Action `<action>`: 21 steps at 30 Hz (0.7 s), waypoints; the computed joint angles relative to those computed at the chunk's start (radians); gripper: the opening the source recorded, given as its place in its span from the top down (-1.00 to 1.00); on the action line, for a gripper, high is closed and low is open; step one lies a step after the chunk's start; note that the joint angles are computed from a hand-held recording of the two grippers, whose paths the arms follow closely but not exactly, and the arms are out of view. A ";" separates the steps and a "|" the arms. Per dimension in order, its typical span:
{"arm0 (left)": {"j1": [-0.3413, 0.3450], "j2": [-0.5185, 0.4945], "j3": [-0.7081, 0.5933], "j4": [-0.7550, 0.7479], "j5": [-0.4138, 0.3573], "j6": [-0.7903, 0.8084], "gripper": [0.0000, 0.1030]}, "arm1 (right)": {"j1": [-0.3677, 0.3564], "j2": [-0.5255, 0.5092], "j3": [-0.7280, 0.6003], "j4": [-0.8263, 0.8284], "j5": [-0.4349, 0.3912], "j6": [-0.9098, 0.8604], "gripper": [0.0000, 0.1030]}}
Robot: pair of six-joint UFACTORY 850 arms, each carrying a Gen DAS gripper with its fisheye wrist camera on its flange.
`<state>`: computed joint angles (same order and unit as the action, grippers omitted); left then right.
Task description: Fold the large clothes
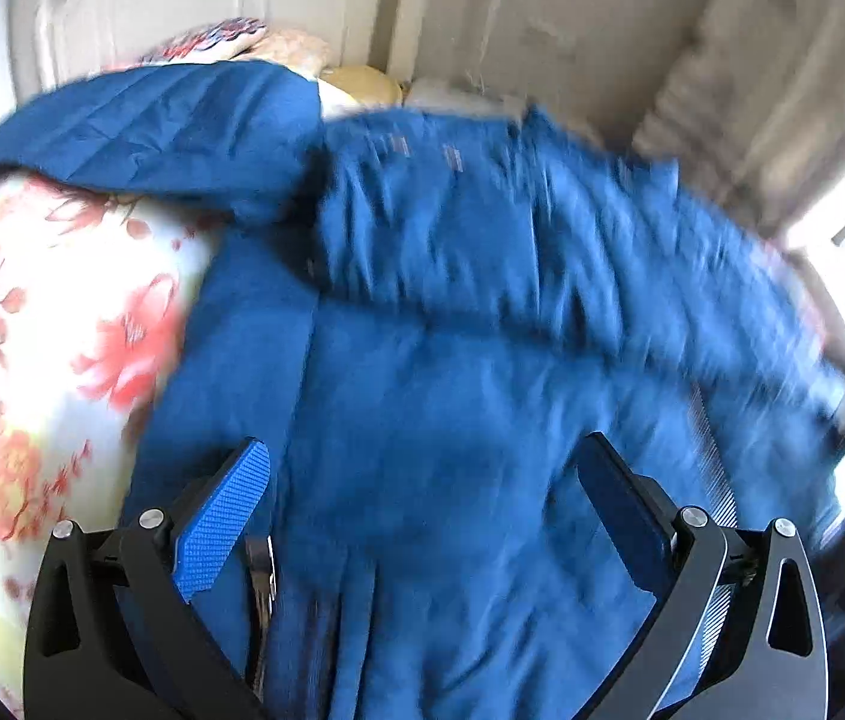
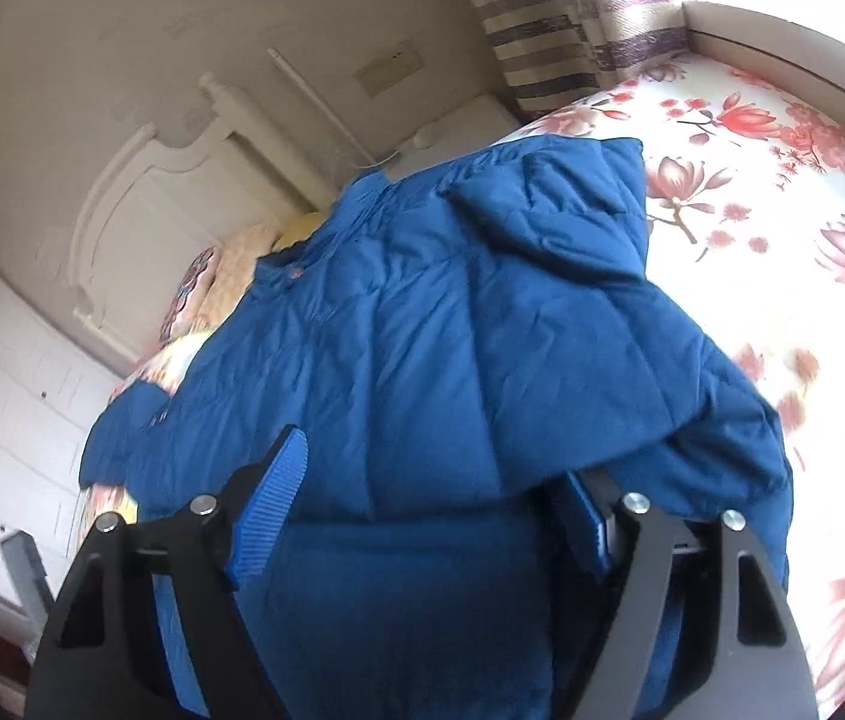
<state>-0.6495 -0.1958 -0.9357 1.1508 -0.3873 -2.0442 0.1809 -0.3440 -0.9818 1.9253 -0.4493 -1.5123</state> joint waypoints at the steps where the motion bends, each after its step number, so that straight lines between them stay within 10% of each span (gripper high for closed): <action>1: 0.023 0.012 0.009 0.060 0.038 -0.078 -0.91 | -0.003 -0.004 0.000 0.006 -0.005 0.000 -0.43; 5: 0.140 -0.016 -0.020 0.040 0.135 -0.152 -0.88 | -0.015 -0.005 0.020 0.086 -0.034 -0.075 -0.30; 7: 0.171 -0.058 -0.059 -0.079 0.161 -0.027 -0.60 | -0.016 -0.007 0.019 0.091 -0.040 -0.080 -0.29; 9: 0.166 -0.107 -0.110 -0.094 0.107 0.018 0.18 | -0.013 -0.015 0.011 0.108 -0.025 -0.092 -0.20; 12: 0.152 -0.102 -0.112 0.057 0.097 -0.142 0.61 | -0.022 -0.018 0.023 0.174 -0.043 -0.128 0.55; 16: 0.135 -0.053 -0.075 0.325 0.110 -0.382 0.70 | -0.057 0.007 0.094 0.376 -0.189 -0.286 0.87; 21: 0.110 -0.083 -0.119 0.071 0.037 -0.102 0.71 | -0.072 0.011 0.112 0.418 -0.210 -0.274 0.88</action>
